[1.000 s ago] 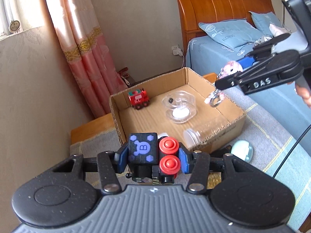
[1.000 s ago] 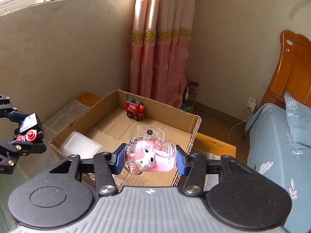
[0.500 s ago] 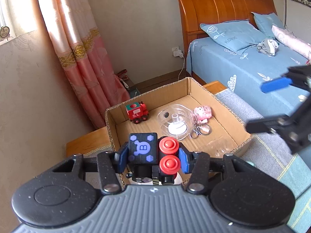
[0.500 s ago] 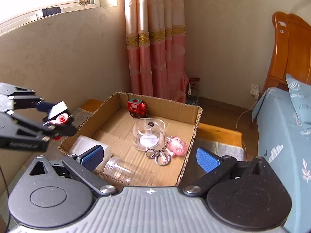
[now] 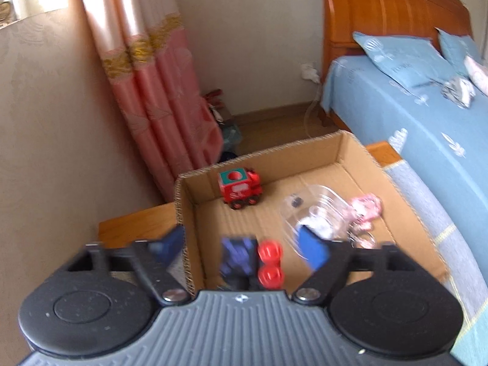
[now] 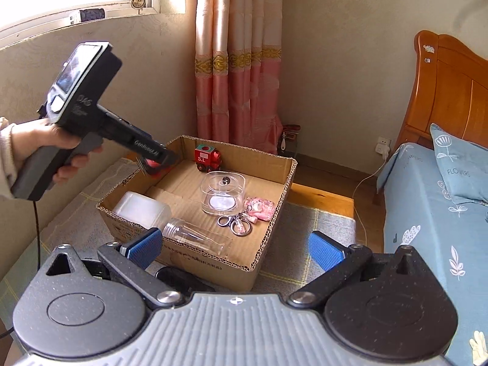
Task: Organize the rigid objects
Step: 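Carry the toy and pink case into the box and open both grippers, then move the left gripper to the grey elephant toy and close on it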
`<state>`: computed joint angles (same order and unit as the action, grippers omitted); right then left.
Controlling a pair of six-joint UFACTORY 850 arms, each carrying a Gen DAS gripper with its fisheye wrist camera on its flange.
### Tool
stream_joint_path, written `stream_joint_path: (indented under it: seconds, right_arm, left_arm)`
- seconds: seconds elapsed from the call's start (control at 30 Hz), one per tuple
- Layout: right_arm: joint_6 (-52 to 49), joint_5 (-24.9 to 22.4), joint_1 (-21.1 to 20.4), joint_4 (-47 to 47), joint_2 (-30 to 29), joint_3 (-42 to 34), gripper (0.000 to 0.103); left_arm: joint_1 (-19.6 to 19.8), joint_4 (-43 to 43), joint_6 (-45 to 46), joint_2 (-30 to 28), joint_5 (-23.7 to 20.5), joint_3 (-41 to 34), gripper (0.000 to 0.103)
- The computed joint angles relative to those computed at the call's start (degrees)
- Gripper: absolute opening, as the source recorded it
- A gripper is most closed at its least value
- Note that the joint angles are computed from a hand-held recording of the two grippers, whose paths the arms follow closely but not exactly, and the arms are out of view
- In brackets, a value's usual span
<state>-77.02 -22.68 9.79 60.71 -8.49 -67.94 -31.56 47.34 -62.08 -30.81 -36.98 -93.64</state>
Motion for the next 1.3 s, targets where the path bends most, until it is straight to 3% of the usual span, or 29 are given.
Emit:
stream_joint_path:
  seconds: [0.17, 0.63, 0.87, 1.03, 1.2, 1.3]
  right_arm:
    - [-0.54, 0.01, 0.27, 0.44, 0.48, 0.69, 0.103]
    - [-2.39, 0.84, 2.0, 3.14, 4.12, 5.08, 0.103]
    - [-2.54, 7.26, 3.37, 5.27, 6.93, 11.3, 0.103]
    - [1.43, 11.21, 4.46, 3.25, 7.75, 16.18, 0.103]
    - [17.66, 13.55, 5.22, -11.35, 7.59, 19.3, 0.103]
    - [24.39, 14.82, 5.28, -17.21, 7.59, 20.86, 0.103]
  left_arm:
    - [0.03, 0.71, -2.76, 2.96, 2.49, 4.38, 0.094]
    - [-4.31, 10.74, -12.23, 10.78, 0.02, 14.06, 0.099]
    - [-7.96, 14.83, -19.37, 13.76, 0.56, 19.67, 0.1]
    - [-10.68, 16.33, -23.32, 14.51, 0.85, 22.83, 0.1]
    - [-14.02, 17.98, -26.86, 14.46, -1.13, 24.37, 0.1]
    - [-15.14, 18.04, -28.71, 14.57, 1.27, 25.33, 0.102]
